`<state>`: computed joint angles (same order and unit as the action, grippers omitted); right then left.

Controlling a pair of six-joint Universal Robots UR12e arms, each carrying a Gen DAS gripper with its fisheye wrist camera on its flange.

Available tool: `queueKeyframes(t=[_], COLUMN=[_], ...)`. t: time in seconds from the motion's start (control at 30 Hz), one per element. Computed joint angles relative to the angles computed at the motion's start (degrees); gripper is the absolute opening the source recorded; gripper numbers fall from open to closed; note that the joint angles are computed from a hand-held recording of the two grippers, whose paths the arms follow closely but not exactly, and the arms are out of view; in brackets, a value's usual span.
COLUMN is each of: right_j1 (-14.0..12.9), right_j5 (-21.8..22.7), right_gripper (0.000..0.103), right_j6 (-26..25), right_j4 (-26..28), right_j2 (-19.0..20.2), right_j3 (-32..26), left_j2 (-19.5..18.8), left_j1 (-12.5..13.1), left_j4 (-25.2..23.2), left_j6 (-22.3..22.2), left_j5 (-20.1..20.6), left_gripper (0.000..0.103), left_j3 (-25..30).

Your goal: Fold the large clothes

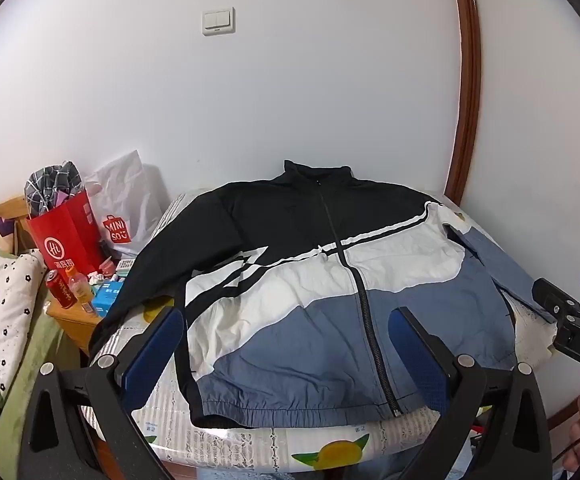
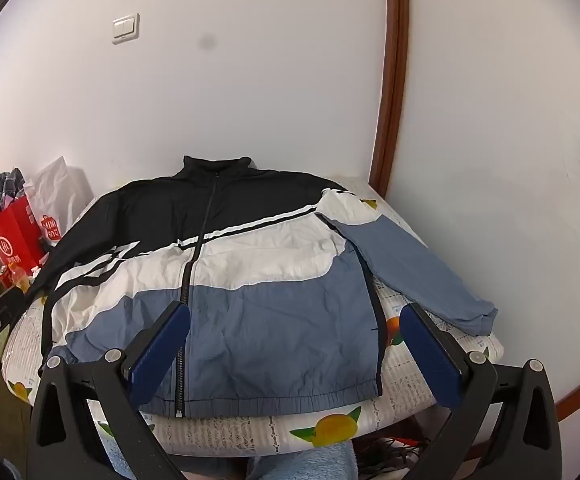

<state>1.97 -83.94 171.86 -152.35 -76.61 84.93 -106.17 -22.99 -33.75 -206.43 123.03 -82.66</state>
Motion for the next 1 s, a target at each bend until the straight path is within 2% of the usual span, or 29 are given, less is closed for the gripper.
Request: queueKeyframes(t=[0.53,0.6,1.0], right_j1=[0.0,-0.1,-0.3], right_j5=[0.1,0.3,1.0], right_gripper=[0.103,0.103,0.103], right_j6=[0.3,0.3,0.2], right_j4=[0.1,0.3,-0.1], right_j2=[0.2,0.1,-0.3], right_j3=[-0.2,-0.3,0.3], left_j2=[0.3,-0.2,0.4], left_j1=[0.8,-0.3,-0.2], left_j4=[1.0,0.8,1.9], left_j6=[0.6,0.5,0.0], left_j5=[0.9,2.1,2.8], left_gripper=[0.103,0.103,0.103], left_j3=[-0.6,0.1,-1.0])
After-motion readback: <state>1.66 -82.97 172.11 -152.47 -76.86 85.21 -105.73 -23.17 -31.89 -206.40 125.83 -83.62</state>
